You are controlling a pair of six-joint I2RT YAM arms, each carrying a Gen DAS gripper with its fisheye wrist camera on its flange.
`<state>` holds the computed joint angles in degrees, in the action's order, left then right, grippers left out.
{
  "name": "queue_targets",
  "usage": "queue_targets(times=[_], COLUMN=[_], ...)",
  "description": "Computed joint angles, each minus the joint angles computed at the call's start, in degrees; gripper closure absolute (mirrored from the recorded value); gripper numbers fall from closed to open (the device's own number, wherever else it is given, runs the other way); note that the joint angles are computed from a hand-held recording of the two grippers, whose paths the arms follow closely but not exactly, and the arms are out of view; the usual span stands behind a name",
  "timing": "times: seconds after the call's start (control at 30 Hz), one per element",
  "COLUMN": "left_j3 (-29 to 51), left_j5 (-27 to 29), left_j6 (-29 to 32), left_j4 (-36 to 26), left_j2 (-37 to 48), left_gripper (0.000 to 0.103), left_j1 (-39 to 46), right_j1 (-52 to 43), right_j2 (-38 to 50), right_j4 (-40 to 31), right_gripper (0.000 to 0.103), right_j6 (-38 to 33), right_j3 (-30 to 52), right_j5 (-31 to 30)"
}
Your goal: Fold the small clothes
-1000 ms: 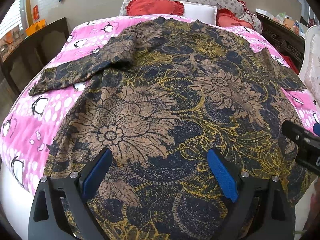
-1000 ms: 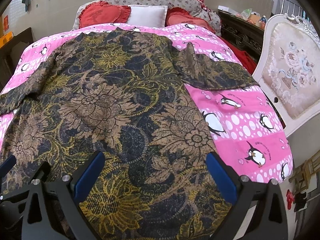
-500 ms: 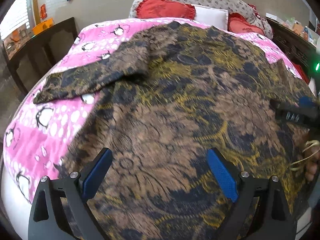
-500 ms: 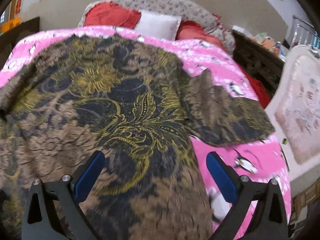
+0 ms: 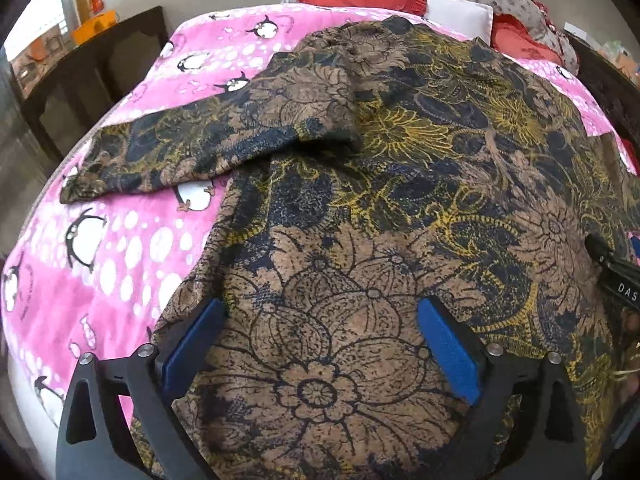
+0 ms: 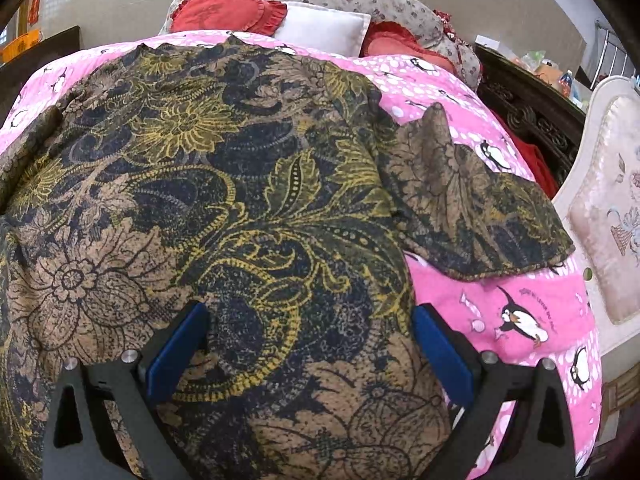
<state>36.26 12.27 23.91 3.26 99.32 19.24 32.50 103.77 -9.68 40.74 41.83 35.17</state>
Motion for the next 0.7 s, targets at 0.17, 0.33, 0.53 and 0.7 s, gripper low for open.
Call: queue_targets(times=[0.17,0.33,0.53,0.7], left_j3=[-2.27,-4.09,-6.01,-6.09], left_j5=[2.12,6.5,7.55,7.87], left_j6=[-0.3,-0.23,-0.36,-0.16], left_j4=[-4.35,-10.42,-12.07,-12.38], left_j2=[-5.52,-11.56,-14.56,-14.36], left_gripper=[0.023,0.023,0.023,0.023], left_j1=[-0.78,-3.27,-5.74,-5.09], right_j1=[0.93,1.04,1.38,1.97], right_j2=[0.58,0.97,1.17,2.05], right_j4=[-1.31,-1.97,-2.41,-3.67], right_gripper=[0.0,0.0,0.0,0.0], right_j6=[0.71,0.73,1.04,1.38], right_j3=[0.74,1.32,1.62,2.69], right_j5=[1.33,1.67,2.0,3.18])
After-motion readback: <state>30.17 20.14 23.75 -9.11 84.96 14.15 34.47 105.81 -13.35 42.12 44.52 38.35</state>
